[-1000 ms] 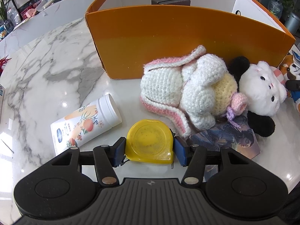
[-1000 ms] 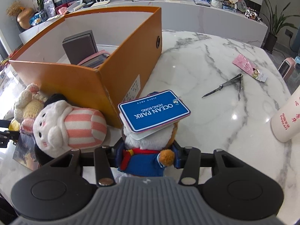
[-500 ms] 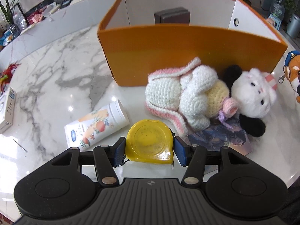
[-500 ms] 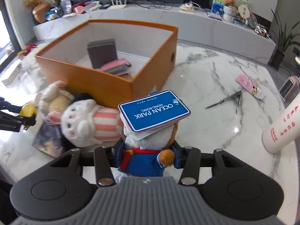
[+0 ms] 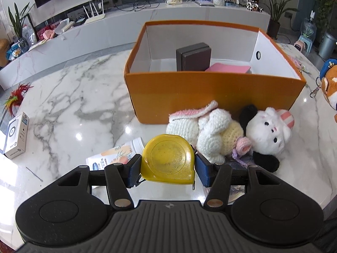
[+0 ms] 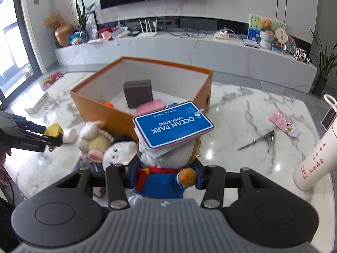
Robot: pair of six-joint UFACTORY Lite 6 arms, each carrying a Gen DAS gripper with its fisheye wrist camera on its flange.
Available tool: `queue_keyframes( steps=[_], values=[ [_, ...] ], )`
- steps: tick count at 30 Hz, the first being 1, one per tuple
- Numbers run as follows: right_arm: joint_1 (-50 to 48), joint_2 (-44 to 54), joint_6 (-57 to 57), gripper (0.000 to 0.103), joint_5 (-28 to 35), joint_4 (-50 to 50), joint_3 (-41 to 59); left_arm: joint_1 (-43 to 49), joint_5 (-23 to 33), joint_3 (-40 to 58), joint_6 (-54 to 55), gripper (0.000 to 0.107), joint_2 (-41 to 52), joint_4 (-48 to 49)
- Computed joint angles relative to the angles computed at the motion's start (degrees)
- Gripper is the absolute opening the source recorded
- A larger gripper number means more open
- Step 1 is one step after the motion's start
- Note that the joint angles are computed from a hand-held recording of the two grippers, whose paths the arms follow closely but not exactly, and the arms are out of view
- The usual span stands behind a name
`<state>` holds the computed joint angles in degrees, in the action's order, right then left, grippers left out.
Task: Organize objects
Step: 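Lift and carry the tape measure and raccoon over the orange box with both tools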
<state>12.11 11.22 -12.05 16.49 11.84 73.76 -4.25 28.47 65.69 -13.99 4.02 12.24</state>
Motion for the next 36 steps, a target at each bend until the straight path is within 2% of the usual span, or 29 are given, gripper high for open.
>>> queue_keyframes(
  steps=[7,22,29,36],
  values=[
    [1.28,-1.55,-4.42,0.051,-0.53,4.70,0.24,-0.78,-0.60,0.38,-1.88,0.064,-1.73,1.00],
    [5.54,0.31,0.49,0.051,-3.05,2.21,5.72,-3.95,-0.58,7.27,-12.79,0.064,0.12,9.13],
    [5.97,7.33,6.78,0.051,-0.96,-3.37,17.87,-2.85,2.08,21.97,-11.21,0.064,8.64,6.28],
    [4.57,24.98,13.32,0.051,4.95,-8.40,42.44,-0.34,8.23,46.93,-6.62,0.064,27.19,2.47]
  ],
)
